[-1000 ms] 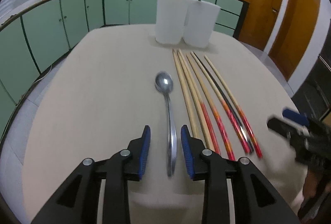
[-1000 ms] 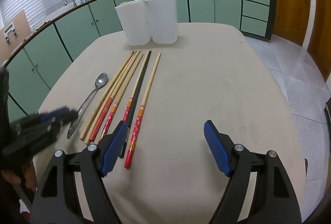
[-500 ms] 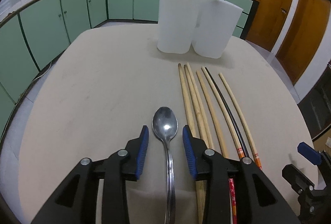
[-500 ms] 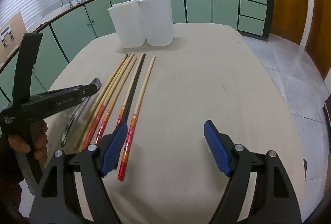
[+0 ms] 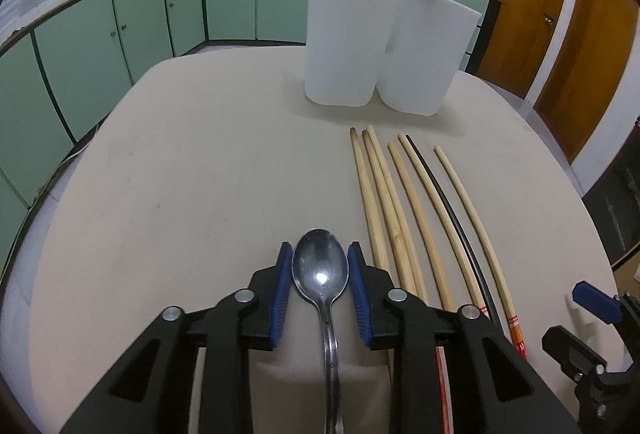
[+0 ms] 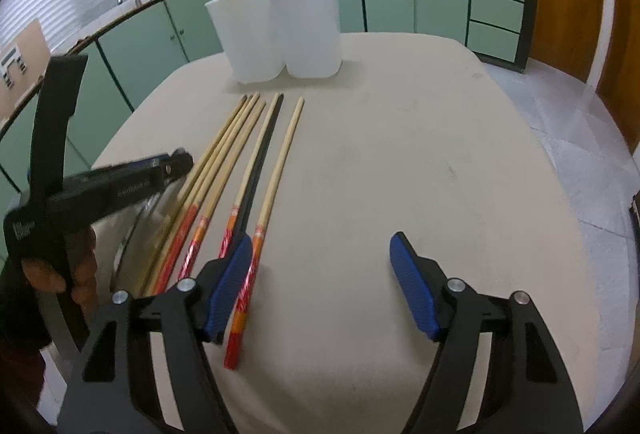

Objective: Organize utensils
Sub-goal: 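Close the right gripper on the red-patterned chopstick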

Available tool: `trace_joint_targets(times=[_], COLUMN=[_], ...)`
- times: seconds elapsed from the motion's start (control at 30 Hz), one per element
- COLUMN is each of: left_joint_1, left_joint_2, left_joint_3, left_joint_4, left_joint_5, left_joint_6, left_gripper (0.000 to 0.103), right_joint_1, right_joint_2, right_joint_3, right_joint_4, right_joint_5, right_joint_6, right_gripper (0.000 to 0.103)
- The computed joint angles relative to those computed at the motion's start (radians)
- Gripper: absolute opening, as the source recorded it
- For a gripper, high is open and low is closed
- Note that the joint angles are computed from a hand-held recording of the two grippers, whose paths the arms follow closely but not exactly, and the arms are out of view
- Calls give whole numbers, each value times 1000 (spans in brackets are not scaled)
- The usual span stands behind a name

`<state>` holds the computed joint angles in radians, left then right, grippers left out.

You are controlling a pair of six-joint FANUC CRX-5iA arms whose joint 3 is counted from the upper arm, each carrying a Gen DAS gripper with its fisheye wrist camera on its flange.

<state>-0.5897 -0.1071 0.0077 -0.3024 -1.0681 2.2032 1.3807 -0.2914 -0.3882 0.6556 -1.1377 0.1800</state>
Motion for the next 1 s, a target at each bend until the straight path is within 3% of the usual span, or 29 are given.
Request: trace_joint_targets(times=[0.43,0.8,1.0], left_joint_1=[-36,-48,-54], left_joint_2=[-67,-68,-62], left_joint_3=[-45,-43,-36], left_joint_4=[-15,-32,-40], left_joint_5=[-28,-38,-46], left_joint_6=[26,36,44], left_gripper=[28,28,28], right_joint_1=[140,151,168], right_joint_2=[-57,-25,23], right_joint_3=[-27,-17,-26], right_joint_4=[-42,-28,57], right_joint_5=[-57,-56,-93], right_joint_6=[17,47,-1], right_gripper=[55,38,29])
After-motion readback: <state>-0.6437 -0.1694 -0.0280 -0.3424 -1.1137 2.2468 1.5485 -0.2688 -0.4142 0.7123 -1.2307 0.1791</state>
